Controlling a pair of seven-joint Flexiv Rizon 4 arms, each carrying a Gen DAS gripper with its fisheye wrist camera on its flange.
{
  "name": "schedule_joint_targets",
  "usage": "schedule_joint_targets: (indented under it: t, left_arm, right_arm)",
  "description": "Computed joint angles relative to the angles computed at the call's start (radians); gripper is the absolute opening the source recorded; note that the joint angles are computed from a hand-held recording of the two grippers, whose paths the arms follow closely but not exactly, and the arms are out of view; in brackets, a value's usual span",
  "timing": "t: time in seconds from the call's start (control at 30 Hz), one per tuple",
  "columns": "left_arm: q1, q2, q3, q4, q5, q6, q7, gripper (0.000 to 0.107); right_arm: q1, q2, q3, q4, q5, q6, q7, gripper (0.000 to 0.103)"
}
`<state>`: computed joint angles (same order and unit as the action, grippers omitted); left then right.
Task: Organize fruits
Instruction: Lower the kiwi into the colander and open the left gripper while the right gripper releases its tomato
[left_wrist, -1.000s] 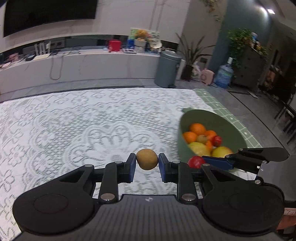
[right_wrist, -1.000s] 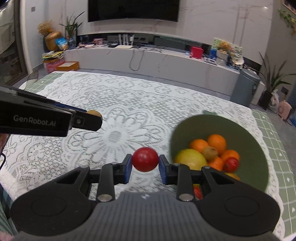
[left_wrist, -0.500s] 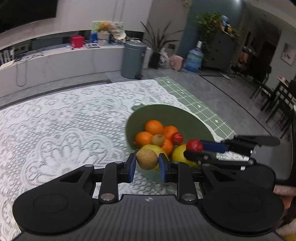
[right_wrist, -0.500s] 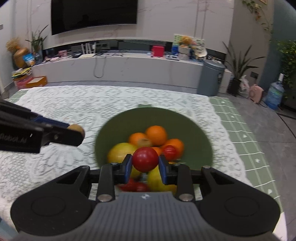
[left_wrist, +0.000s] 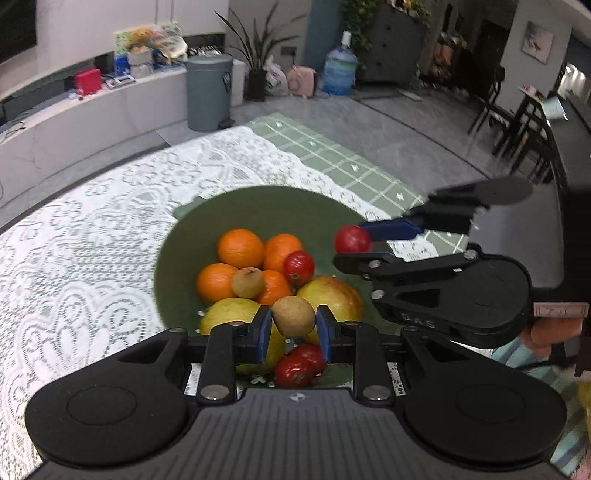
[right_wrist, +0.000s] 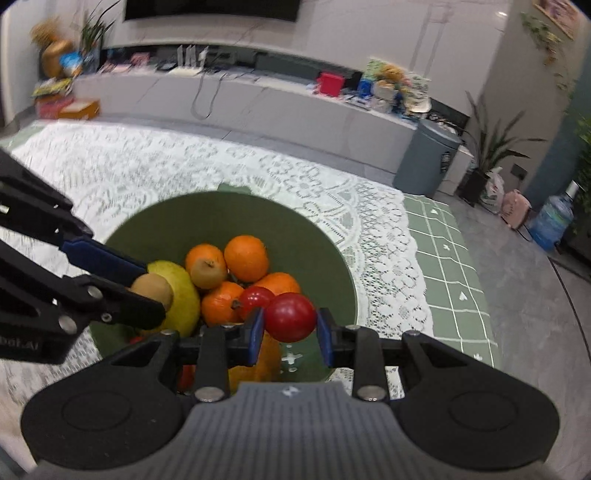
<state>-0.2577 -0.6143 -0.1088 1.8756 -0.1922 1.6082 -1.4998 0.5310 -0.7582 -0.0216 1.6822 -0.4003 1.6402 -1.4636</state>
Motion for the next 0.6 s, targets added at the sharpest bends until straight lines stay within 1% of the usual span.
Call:
schedule_joint_targets:
  t: [0.07,0.2,0.37,0.6]
  left_arm:
    - [-0.015,-0.010,0.016,-0.021,0.005,-0.028,0.006,0.029]
    - [-0.031,-0.024,0.038,-0.052,0.020,-0.069,0.017,0.029]
    - [-0.063,-0.043,0.084,-0.094,0.049,-0.116,0.020,0.029]
    - [-0.080,-0.054,0.107,-0.118,0.083,-0.136,0.021,0.029]
  right_arm:
    - [-0.030,-0.016,0.034,-0.028,-0.023,-0.036,-0.036,0.028]
    - [-0.053,-0.038,0.061,-0.067,-0.044,-0.080,-0.084,0.028]
    - [-0.055,-0.056,0.060,-0.087,-0.055,-0.094,-0.125,0.028]
    - [-0.047,-0.068,0.049,-0.096,-0.059,-0.104,-0.156,0.028]
